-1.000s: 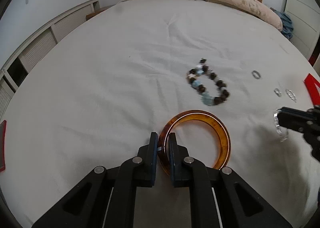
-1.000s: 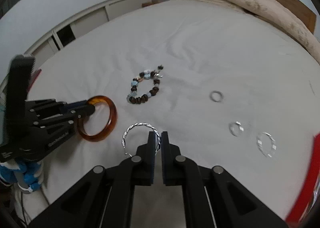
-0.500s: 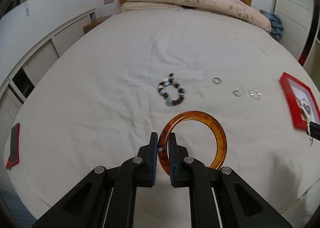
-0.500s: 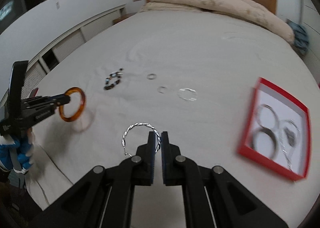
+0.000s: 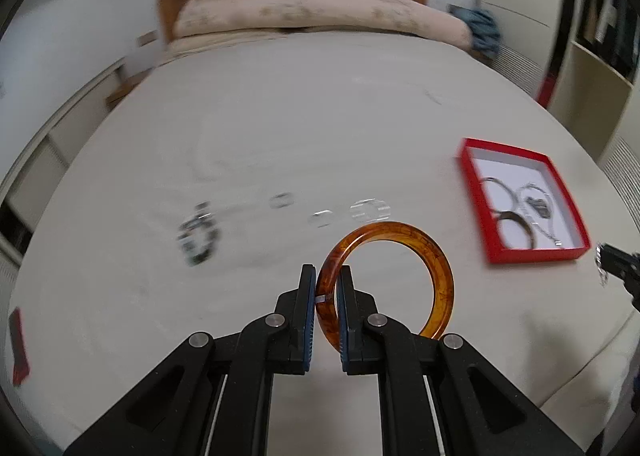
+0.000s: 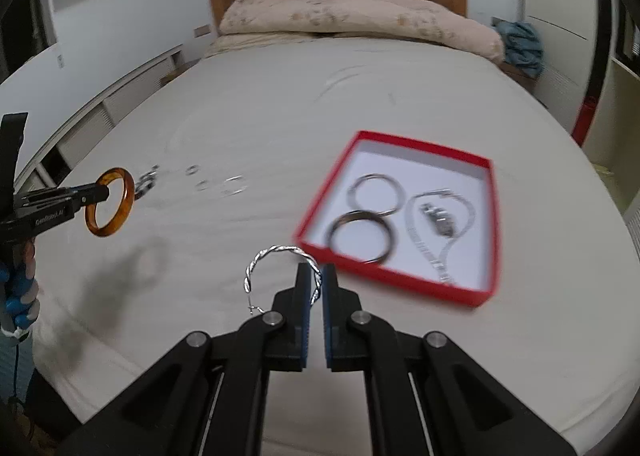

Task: Organize jewelry
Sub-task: 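Carry the amber bangle into the red box with the left tool while the right carries the hoop, then open both tools to release the items and withdraw from the box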

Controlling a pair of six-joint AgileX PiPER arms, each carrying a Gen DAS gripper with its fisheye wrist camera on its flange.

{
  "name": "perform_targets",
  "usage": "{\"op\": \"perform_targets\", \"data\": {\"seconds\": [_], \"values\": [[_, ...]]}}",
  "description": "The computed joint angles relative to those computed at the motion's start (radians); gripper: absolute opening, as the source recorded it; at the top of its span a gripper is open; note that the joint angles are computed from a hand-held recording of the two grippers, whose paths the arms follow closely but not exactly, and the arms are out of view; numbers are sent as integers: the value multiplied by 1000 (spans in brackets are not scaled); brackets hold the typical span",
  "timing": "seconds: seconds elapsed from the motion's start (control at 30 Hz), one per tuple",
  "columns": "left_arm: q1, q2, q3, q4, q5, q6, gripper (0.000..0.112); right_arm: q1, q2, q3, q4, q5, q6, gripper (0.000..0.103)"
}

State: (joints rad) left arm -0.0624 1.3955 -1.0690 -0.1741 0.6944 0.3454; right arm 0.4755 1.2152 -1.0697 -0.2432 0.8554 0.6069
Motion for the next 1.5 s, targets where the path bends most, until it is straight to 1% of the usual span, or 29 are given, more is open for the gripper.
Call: {"op": "perform_targets", "data": {"seconds": [0.07, 0.1, 0.13, 0.17, 0.23, 0.4, 0.53, 0.67, 0.9, 1.0, 1.17, 1.33, 1.47, 1.5], "values": [[-111, 51, -46, 62, -5, -99, 10, -80, -2, 8, 42, -17, -81, 5], [-150, 78, -67, 85, -10, -131, 10, -142, 6, 10, 78, -33, -147, 5], [-201, 120, -102, 112, -13, -173, 10, -181, 14, 14, 102, -47, -189, 5], [-226, 139, -117, 125, -16, -193, 10, -224, 26, 14, 132, -59, -240, 5], [-317, 226, -190, 176, -22, -274, 10, -309, 66, 10, 188, -89, -337, 5], [-443, 413, -370, 244, -2, -376, 10, -472, 207, -42, 317, -143, -567, 5], [-510, 566, -515, 294, 26, -447, 10, -537, 345, -131, 369, -159, -692, 5], [-537, 688, -651, 312, 63, -460, 10, -566, 445, -209, 379, -158, -749, 5], [-560, 855, -869, 359, 135, -469, 10, -577, 607, -367, 350, -98, -817, 5], [-556, 896, -922, 356, 157, -458, 10, -569, 655, -418, 316, -68, -828, 5], [-549, 907, -921, 343, 143, -454, 10, -541, 678, -426, 224, -65, -793, 6], [-528, 905, -929, 271, 151, -414, 11, -550, 659, -412, 216, -67, -769, 8], [-516, 907, -955, 214, 175, -377, 17, -559, 601, -367, 219, -75, -754, 10], [-515, 899, -949, 209, 174, -375, 20, -562, 585, -358, 219, -73, -749, 15]]}}
